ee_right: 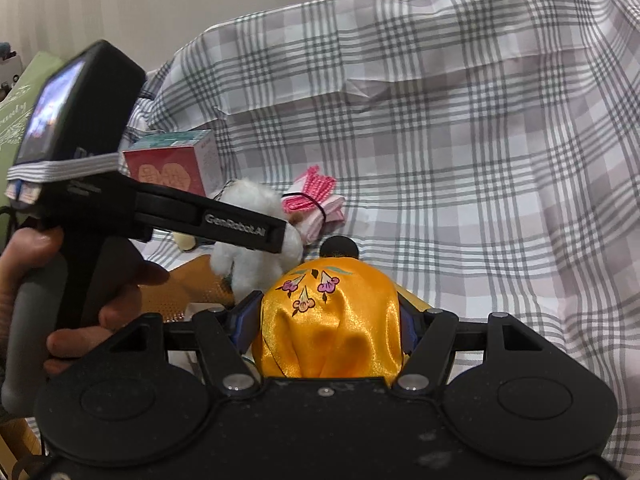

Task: Organize soft objects
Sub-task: 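Close the left gripper on the white plush bear and lift it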

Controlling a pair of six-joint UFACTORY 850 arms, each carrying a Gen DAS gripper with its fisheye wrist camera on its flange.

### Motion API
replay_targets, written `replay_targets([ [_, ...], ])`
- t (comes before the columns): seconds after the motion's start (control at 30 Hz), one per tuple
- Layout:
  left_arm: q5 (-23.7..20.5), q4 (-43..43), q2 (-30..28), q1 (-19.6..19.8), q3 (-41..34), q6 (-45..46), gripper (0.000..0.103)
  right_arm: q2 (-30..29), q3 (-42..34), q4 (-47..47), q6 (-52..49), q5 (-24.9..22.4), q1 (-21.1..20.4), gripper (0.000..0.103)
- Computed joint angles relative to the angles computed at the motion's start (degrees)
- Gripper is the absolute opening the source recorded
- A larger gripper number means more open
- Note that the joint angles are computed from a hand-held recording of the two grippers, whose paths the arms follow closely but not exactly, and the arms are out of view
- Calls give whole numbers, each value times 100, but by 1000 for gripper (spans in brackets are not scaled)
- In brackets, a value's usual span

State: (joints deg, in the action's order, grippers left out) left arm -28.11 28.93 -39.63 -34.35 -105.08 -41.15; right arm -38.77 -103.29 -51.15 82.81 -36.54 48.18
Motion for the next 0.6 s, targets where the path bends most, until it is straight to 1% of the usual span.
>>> replay_targets([
  [0.03, 62, 16, 10, 6, 6, -69, 99, 1, 4, 0, 9, -9, -4, 65],
  [0.17, 86, 11, -7, 0, -66, -299, 99, -28, -32, 107, -49, -79, -7, 65],
  [0.3, 27, 217, -132, -55, -231, -525, 99, -22, -12, 70, -25, -119, 20, 65],
  [0.33, 2, 201, -176, -61, -289, -519, 99, -20, -7, 56, -21, -128, 29, 65],
  [0.4, -59, -109, -274, -49, -431, -254, 99, -19, -1, 66, -50, -128, 34, 65],
  [0.47, -96, -427, -338, -23, -540, -42, 91, -26, -7, 94, -70, -131, 35, 65],
  [0.53, -110, -829, -379, 19, -616, 292, 71, -16, 14, 96, -56, -118, 39, 65],
  [0.57, -63, -1116, -375, 55, -623, 504, 66, -14, 18, 104, -51, -114, 36, 65],
  [0.6, -6, -1376, -358, 90, -617, 675, 64, -12, 23, 98, -36, -117, 37, 65],
])
